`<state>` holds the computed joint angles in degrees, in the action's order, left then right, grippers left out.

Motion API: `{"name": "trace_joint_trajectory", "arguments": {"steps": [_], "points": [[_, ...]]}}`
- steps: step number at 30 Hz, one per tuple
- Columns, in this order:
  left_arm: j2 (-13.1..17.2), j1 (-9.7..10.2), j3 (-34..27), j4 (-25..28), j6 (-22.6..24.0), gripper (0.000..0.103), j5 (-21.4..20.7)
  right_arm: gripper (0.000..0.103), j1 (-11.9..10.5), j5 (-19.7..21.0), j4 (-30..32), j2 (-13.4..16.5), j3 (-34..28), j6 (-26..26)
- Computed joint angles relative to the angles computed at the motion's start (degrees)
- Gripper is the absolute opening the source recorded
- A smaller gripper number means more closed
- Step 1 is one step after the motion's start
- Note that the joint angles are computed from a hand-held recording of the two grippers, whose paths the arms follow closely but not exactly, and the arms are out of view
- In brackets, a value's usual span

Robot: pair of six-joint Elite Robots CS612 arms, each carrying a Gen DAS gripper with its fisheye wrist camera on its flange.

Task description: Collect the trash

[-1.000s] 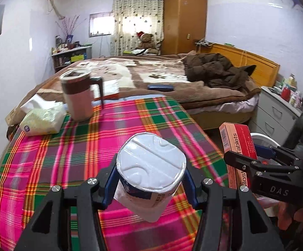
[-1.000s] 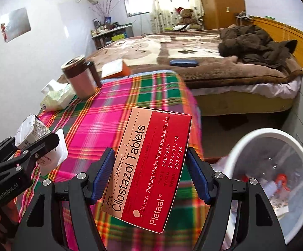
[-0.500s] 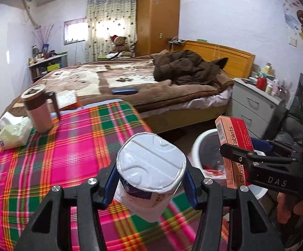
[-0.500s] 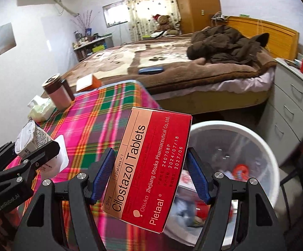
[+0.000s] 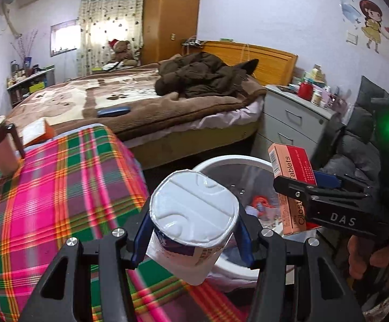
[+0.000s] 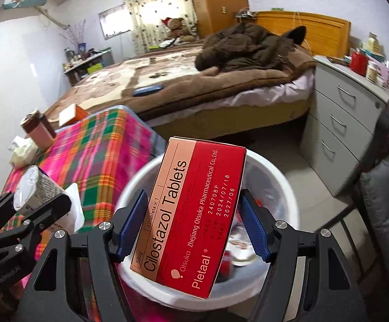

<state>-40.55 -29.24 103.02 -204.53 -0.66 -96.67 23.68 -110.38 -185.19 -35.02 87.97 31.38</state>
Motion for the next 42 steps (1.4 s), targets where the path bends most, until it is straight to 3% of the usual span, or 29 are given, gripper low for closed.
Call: {"name": "trace_joint_trajectory", "arguments": {"steps": [12, 17, 27, 36, 42], "points": [[1.5, -1.38, -2.1, 3.6, -0.7, 0.056, -1.3, 0.071, -1.8, 2.2, 3.9, -0.2, 1.0, -0.4], [1.6, -1.6, -2.1, 3.8, -1.1, 0.069, -1.1, 0.071, -2.1, 2.6, 3.9, -0.2, 1.2, -1.4], [1.2, -1.19, -1.2, 2.0, -1.9, 0.072, -0.7, 0.072, -2.0, 1.8, 2.3, -0.4, 1.7, -1.0], [-0.1, -1.05, 1.9, -2.8, -3.1, 0.072, 2.4, 0.072, -0.8, 0.0, -2.6, -0.8, 2.9, -1.6], [-1.2, -1.17, 5.5, -6.6, -5.1, 0.073, 6.4, 0.072, 1.2, -2.0, -9.6, -0.6, 4.2, -3.5]]}}
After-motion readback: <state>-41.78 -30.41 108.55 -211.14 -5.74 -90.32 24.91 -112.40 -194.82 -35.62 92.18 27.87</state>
